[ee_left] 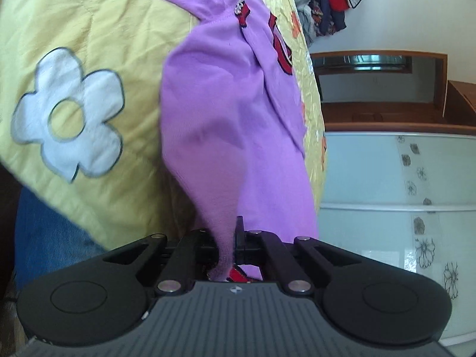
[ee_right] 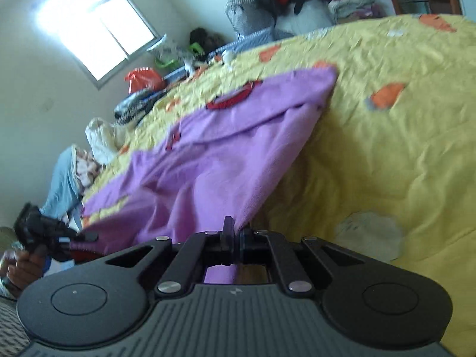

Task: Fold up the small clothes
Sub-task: 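Grasp the other purple sleeve with the left tool, then lift the sleeve by its red cuff and lay it across the body, open left tool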

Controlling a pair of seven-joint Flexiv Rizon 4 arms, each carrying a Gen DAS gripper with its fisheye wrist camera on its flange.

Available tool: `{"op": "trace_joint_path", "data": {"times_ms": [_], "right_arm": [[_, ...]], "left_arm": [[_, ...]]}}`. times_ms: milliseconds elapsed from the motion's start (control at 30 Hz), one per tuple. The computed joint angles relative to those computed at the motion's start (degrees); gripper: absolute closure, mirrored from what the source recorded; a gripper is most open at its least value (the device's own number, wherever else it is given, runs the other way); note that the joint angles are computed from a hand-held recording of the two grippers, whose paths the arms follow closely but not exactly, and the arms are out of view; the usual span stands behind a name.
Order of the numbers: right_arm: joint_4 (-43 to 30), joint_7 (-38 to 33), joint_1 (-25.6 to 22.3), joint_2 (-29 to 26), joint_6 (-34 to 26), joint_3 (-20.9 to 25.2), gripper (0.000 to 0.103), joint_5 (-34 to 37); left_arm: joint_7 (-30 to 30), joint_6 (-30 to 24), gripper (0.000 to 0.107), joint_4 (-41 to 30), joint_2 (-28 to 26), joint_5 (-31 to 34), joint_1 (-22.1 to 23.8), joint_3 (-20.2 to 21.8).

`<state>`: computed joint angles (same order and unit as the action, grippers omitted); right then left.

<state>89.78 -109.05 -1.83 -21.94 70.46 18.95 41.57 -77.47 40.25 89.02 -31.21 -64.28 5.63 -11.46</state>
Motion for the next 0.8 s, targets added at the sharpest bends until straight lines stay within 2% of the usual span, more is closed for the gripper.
{"op": "trace_joint_path", "data": {"times_ms": [133,267,300,333,367,433,467,533,567,600,633,667,733,800], "right_arm": [[1.3,1.1,-0.9,2.7,-2.5,-1.2,0.101,-0.2],[5.5,5.1,2.3,3.2,-2.4,-4.6,0.101,-6.8],[5.9,7.0,2.2,2.6,-2.7,-4.8,0.101,-7.2],[4.7,5.3,0.6,1.9,-6.2,-4.1,0.101,-3.8],[4.5,5.0,0.5,1.5,-8.0,-4.2,0.099,-4.1],[7.5,11.0,3.6,2.0,-4.5,-6.6,0.092,-12.2],[7.1,11.4,3.6,2.1,-5.5,-6.7,0.087,-12.4],[7.8,11.3,4.7,2.2,-1.0,-7.2,0.071,-15.3],[7.9,12.2,5.8,1.8,1.8,-7.7,0.050,-17.5],[6.9,12.4,6.1,0.9,3.1,-7.5,0.018,-19.0],[5.0,11.1,5.6,-0.5,4.5,-6.1,0.008,-19.2],[2.7,7.5,4.1,-2.3,6.5,-3.2,0.006,-18.1],[-3.7,-0.6,0.7,-6.9,5.1,3.4,0.008,-16.5],[-8.7,-0.8,2.1,-10.7,0.9,3.7,0.008,-18.5]], "left_arm": [[-1.3,-0.5,0.106,3.4,3.1,1.8,-0.2,1.6],[-1.5,-0.2,0.106,7.8,5.0,3.6,-0.8,3.4],[-1.9,0.0,0.106,8.6,5.1,4.4,-1.0,3.8],[-2.2,-0.4,0.106,9.0,4.9,4.9,-0.9,4.0],[-2.1,-1.9,0.106,8.6,4.5,6.5,-0.5,4.2],[-3.7,-3.3,0.102,7.7,4.3,10.2,-0.3,5.4],[-4.7,-2.2,0.102,7.8,4.6,11.8,-0.4,6.1],[-3.7,0.8,0.100,7.3,5.1,13.8,-0.2,6.8],[-3.5,3.0,0.083,7.2,5.4,14.4,-0.1,7.1],[-4.0,5.8,0.052,6.6,5.3,15.1,-0.2,7.4],[-4.1,10.0,0.037,6.0,4.8,15.3,-0.3,7.5],[-3.6,15.0,0.019,5.5,4.2,15.2,-0.4,7.4],[-4.1,22.2,0.020,2.1,1.1,17.8,0.0,7.8],[-8.0,27.1,0.020,-2.0,-2.2,21.5,0.9,8.6]]}}
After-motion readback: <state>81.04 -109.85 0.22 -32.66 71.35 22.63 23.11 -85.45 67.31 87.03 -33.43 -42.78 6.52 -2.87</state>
